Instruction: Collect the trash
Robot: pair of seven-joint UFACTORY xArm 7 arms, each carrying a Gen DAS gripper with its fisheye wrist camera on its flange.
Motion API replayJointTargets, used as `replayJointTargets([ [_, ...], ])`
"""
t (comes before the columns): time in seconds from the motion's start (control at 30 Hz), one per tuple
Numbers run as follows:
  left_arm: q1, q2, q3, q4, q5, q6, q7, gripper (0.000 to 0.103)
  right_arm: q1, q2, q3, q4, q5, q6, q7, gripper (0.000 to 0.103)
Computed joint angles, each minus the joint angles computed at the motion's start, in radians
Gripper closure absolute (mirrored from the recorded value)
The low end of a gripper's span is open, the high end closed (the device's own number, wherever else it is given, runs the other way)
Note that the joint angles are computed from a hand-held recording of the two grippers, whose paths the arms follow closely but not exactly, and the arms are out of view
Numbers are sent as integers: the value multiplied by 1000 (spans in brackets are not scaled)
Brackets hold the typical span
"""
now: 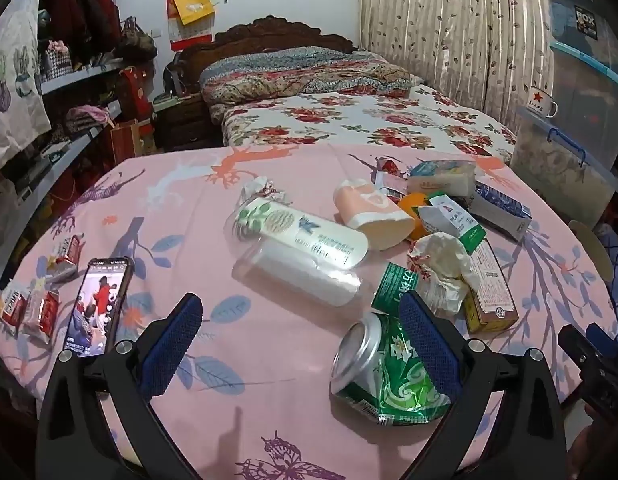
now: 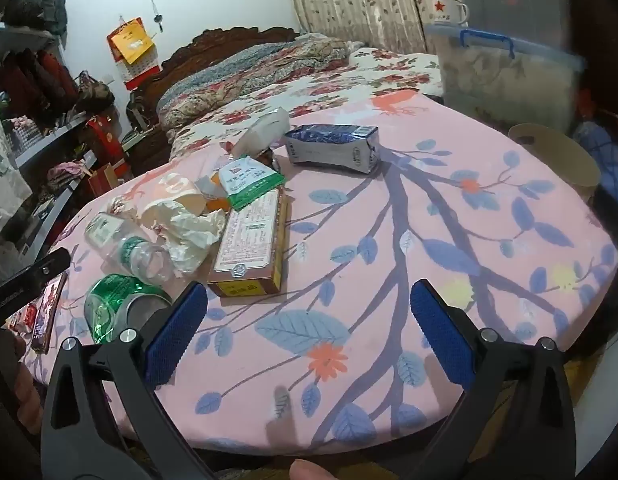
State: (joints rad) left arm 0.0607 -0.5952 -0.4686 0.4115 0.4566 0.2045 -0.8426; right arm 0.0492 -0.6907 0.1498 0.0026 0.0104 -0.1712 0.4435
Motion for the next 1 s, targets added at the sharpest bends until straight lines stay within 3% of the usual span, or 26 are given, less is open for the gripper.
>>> replayJointTargets([
  [0.07,11,-7,-15,0,6,2,-13,9,4,-12,-3,-7,-8,-8,-11,3],
  [0.13,27,-19,-40,1,16,5,-35,9,-8,-43,53,-11,-1,1,17,3],
  [0.17,8,-38,-17,-19,7,-4,-34,9,-15,-42,59,-10,-3,-4,21,3],
  [0.3,30,-3,-24,-10,4,-25,-39,9,8,-40,33,-13,-6,-25,29,3],
  [0.37,17,-15,6,-23,-6,-37,-24,9,48,-56,-28,-42,-15,-55,8,3],
  [0.43,39,-26,-13,-37,-8,-66,-38,9,85,-64,-74,-59,-19,-80,-5,3],
  [0.6,65,-84,-47,-74,-35,-102,-55,9,276,-41,-368,-94,-73,-184,-77,3],
  [0.87,42,-113,-57,-94,-76,-56,-41,9,305,-30,-424,-91,-75,-184,-87,3],
  [1.0,32,-107,-57,-90,-71,-14,-46,9,297,-30,-407,-93,-76,-193,-98,3],
])
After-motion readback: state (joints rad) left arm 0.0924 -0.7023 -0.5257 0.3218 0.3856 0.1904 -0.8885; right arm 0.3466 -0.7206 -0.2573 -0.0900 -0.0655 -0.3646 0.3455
